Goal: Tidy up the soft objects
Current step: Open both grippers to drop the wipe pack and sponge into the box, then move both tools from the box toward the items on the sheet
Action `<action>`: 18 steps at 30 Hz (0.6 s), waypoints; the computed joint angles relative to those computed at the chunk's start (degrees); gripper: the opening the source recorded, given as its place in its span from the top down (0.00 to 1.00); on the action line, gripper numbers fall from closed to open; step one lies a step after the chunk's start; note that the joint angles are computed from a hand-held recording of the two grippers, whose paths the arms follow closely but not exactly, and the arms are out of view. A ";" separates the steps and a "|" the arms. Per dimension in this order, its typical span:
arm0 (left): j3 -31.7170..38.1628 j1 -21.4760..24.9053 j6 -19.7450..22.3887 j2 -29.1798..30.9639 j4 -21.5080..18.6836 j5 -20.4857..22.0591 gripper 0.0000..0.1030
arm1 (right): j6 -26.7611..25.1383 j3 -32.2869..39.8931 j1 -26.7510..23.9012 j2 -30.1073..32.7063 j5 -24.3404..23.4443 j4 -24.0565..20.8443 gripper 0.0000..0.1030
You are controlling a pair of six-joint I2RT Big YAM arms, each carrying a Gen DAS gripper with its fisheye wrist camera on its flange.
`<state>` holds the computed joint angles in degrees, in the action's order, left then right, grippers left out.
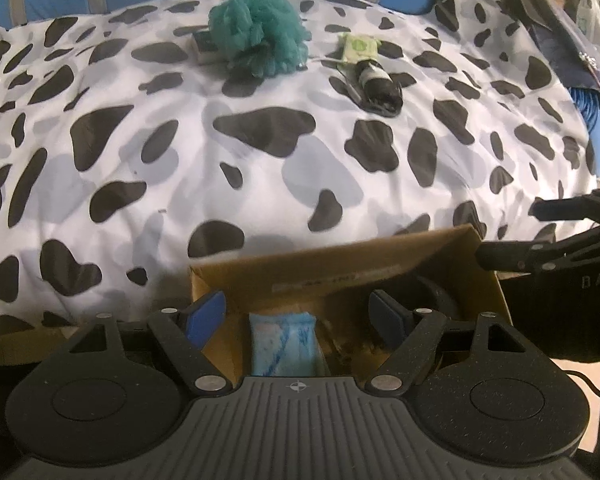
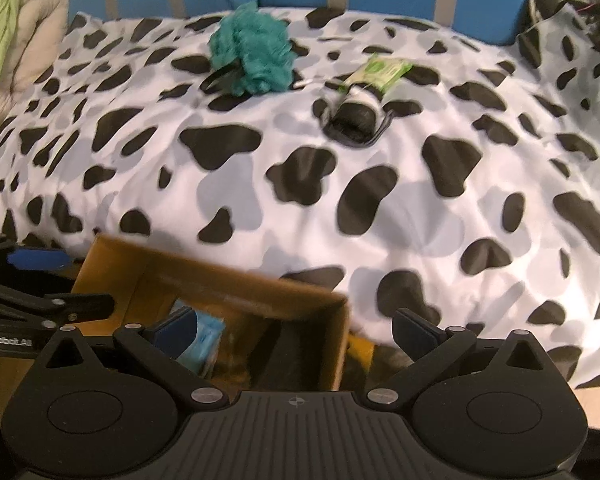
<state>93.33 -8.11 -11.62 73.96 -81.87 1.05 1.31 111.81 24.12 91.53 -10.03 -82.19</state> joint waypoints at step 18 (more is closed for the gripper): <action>3.03 4.70 4.76 2.95 4.53 0.75 0.24 | 1.83 3.98 -2.59 3.72 1.45 5.68 0.00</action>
